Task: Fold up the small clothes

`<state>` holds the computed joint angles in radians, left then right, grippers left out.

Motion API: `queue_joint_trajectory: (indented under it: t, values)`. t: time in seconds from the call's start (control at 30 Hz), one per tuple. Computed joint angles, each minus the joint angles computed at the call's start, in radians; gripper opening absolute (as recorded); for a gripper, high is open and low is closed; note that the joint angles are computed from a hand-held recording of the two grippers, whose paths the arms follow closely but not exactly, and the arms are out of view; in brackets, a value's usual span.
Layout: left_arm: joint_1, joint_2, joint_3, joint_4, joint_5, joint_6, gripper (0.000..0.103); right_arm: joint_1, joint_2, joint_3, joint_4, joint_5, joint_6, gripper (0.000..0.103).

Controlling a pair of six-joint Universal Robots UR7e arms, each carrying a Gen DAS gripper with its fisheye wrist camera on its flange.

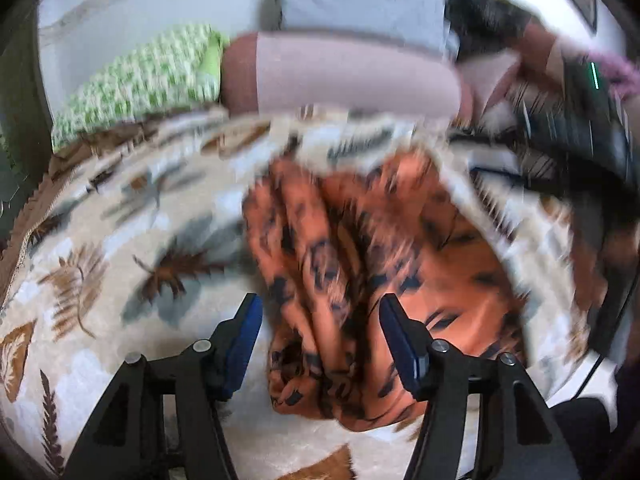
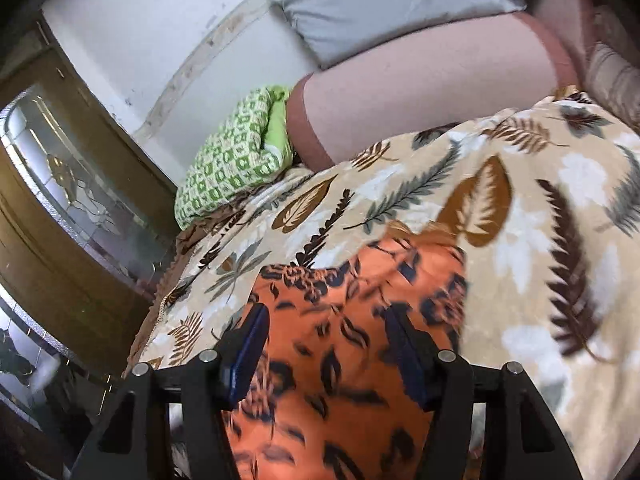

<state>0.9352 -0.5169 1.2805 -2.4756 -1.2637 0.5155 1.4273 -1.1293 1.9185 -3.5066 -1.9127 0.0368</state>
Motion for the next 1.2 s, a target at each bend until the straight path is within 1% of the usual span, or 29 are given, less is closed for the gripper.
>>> queue_joint_trajectory:
  t: [0.07, 0.1, 0.13, 0.2, 0.23, 0.27, 0.33, 0.37, 0.4, 0.47, 0.5, 0.57, 0.6, 0.67, 0.7, 0.73, 0.77, 0.8, 0.83, 0.87, 0.93, 0.97, 1.03, 1.07, 1.1, 1.13, 1.2]
  values:
    - [0.020, 0.033, -0.022, 0.044, 0.039, -0.015, 0.070, -0.022, 0.035, -0.074, 0.086, 0.005, 0.035, 0.062]
    - [0.028, 0.043, -0.024, 0.043, 0.051, -0.022, 0.082, -0.045, 0.054, -0.111, 0.143, 0.025, 0.073, 0.062]
    - [0.041, 0.057, -0.040, 0.060, 0.061, -0.044, 0.086, -0.063, 0.068, -0.136, 0.190, 0.033, 0.100, 0.061]
    - [0.075, 0.078, -0.105, 0.159, 0.003, -0.142, 0.089, -0.094, 0.118, -0.216, 0.340, 0.009, 0.161, 0.060]
    - [0.081, 0.081, -0.123, 0.184, -0.010, -0.154, 0.090, -0.099, 0.139, -0.239, 0.371, -0.012, 0.169, 0.060]
    - [0.078, 0.079, -0.117, 0.174, -0.001, -0.124, 0.090, -0.090, 0.153, -0.253, 0.360, -0.044, 0.143, 0.060]
    - [0.073, 0.066, -0.088, 0.137, 0.010, -0.083, 0.090, -0.069, 0.152, -0.266, 0.380, -0.077, 0.140, 0.062]
    - [0.073, 0.055, -0.074, 0.127, 0.005, -0.081, 0.089, -0.056, 0.147, -0.264, 0.377, -0.088, 0.136, 0.062]
    - [0.073, 0.047, -0.066, 0.126, 0.000, -0.085, 0.089, -0.047, 0.141, -0.255, 0.354, -0.075, 0.123, 0.062]
    - [0.074, 0.024, -0.046, 0.118, -0.015, -0.084, 0.089, -0.025, 0.128, -0.235, 0.322, -0.022, 0.088, 0.062]
    - [0.076, 0.008, -0.032, 0.110, -0.027, -0.085, 0.089, -0.007, 0.128, -0.235, 0.317, -0.012, 0.067, 0.062]
    - [0.080, -0.022, -0.002, 0.073, -0.048, -0.079, 0.089, 0.026, 0.145, -0.254, 0.316, -0.019, 0.029, 0.062]
    - [0.077, -0.029, 0.007, 0.054, -0.047, -0.076, 0.089, 0.038, 0.164, -0.280, 0.342, -0.015, 0.024, 0.062]
    - [0.080, -0.050, 0.042, -0.013, -0.021, -0.052, 0.089, 0.035, 0.203, -0.334, 0.415, 0.010, 0.053, 0.062]
    - [0.082, -0.048, 0.038, -0.022, -0.010, -0.044, 0.089, 0.026, 0.219, -0.356, 0.441, 0.027, 0.070, 0.062]
    - [0.084, -0.051, 0.046, -0.035, 0.016, -0.034, 0.089, 0.014, 0.246, -0.384, 0.469, 0.043, 0.085, 0.063]
    - [0.087, -0.045, 0.038, -0.024, 0.046, -0.036, 0.089, 0.007, 0.265, -0.396, 0.475, 0.045, 0.081, 0.064]
    - [0.086, -0.041, 0.032, -0.009, 0.068, -0.048, 0.089, 0.010, 0.288, -0.406, 0.440, 0.026, 0.050, 0.064]
    - [0.085, -0.038, 0.021, 0.029, 0.101, -0.079, 0.089, 0.016, 0.293, -0.408, 0.427, 0.008, 0.041, 0.064]
    - [0.084, -0.040, 0.020, 0.046, 0.117, -0.097, 0.089, 0.022, 0.293, -0.413, 0.434, -0.007, 0.049, 0.064]
    - [0.080, -0.054, 0.045, 0.015, 0.138, -0.101, 0.089, 0.035, 0.259, -0.372, 0.411, -0.012, 0.066, 0.064]
    - [0.078, -0.065, 0.064, -0.009, 0.139, -0.096, 0.089, 0.044, 0.234, -0.337, 0.387, -0.020, 0.058, 0.064]
    - [0.069, -0.090, 0.102, -0.062, 0.137, -0.087, 0.089, 0.075, 0.186, -0.254, 0.310, -0.078, 0.015, 0.064]
    - [0.064, -0.104, 0.125, -0.088, 0.137, -0.085, 0.089, 0.090, 0.161, -0.205, 0.258, -0.110, -0.008, 0.064]
    - [0.060, -0.112, 0.141, -0.117, 0.133, -0.082, 0.089, 0.103, 0.125, -0.134, 0.190, -0.123, -0.026, 0.064]
    - [0.056, -0.122, 0.160, -0.146, 0.122, -0.073, 0.089, 0.106, 0.095, -0.078, 0.148, -0.119, -0.024, 0.064]
    - [0.047, -0.140, 0.196, -0.190, 0.107, -0.048, 0.089, 0.110, 0.041, 0.038, 0.060, -0.117, 0.009, 0.064]
